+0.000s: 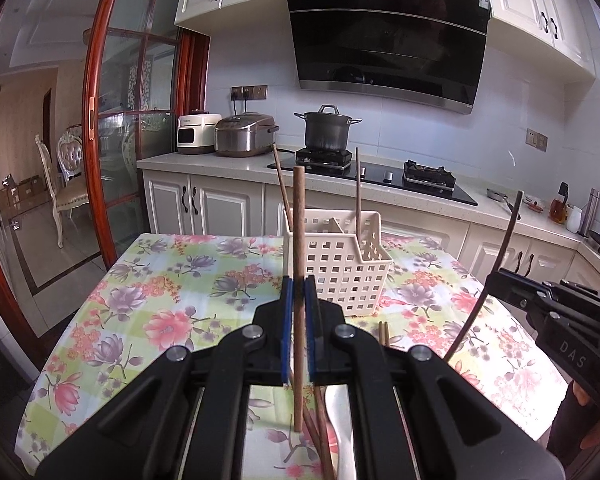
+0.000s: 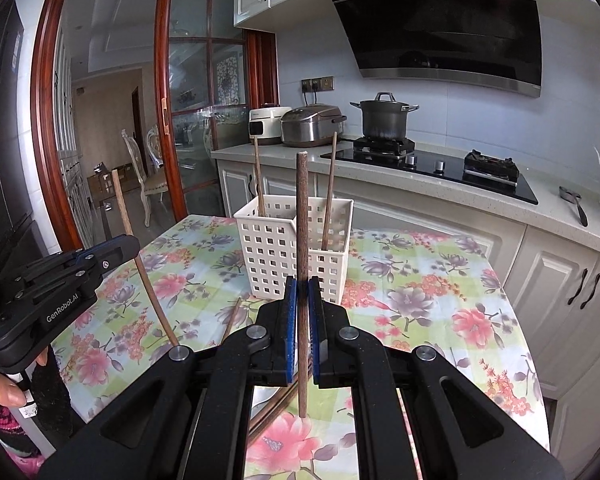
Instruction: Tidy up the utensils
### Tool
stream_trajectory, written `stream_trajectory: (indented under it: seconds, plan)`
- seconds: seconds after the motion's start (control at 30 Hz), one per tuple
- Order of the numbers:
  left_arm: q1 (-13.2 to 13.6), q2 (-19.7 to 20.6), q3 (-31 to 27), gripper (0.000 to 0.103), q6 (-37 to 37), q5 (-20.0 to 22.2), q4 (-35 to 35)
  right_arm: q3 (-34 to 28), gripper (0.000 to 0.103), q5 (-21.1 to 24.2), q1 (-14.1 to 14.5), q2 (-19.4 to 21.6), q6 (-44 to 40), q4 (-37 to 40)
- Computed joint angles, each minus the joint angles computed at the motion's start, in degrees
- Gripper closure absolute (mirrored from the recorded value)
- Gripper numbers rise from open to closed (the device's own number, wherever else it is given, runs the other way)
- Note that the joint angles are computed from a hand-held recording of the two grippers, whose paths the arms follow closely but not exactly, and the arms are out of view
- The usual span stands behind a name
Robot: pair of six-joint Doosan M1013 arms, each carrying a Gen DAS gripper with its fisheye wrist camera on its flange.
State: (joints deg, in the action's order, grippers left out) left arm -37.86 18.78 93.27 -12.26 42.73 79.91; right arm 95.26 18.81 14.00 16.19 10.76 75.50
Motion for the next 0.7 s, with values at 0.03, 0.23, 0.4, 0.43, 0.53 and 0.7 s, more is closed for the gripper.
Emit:
stream_trajectory:
  seconds: [0.03, 0.23, 0.4, 0.43, 0.53, 0.7]
  plan:
    - [0.02, 0.05, -0.09, 0.097, 0.00, 0.00, 0.08, 0.05, 0.097, -0.03, -0.03, -0.02, -0.46, 0.44]
    - [0.26, 0.17, -0.93, 0.097, 0.60, -0.27, 1.21, -0.70, 0.097, -0.53, 0.25, 0.28, -2.02, 1.29]
    - [0.46, 0.52, -2.16, 0.097, 1.85, -0.40, 1.73, -1.94, 0.097, -0.65, 0.45, 0.79, -3.50, 2.29]
    - [0.60, 0.52, -2.39, 0.097, 2.17, -0.80, 1.55, -2.24, 0.097, -0.63, 0.45, 0.89, -3.52, 2.36]
    - [0.92, 0.80, -3.44, 0.097, 3.50, -1.05, 1.28, -3.33, 0.097, -0.47, 0.34, 1.18, -3.84, 2.80]
    - [2.03, 0.95, -5.37, 0.097, 6.13, -3.07, -0.53, -5.62, 0.097, 0.43, -0.01, 1.95, -3.27, 2.83]
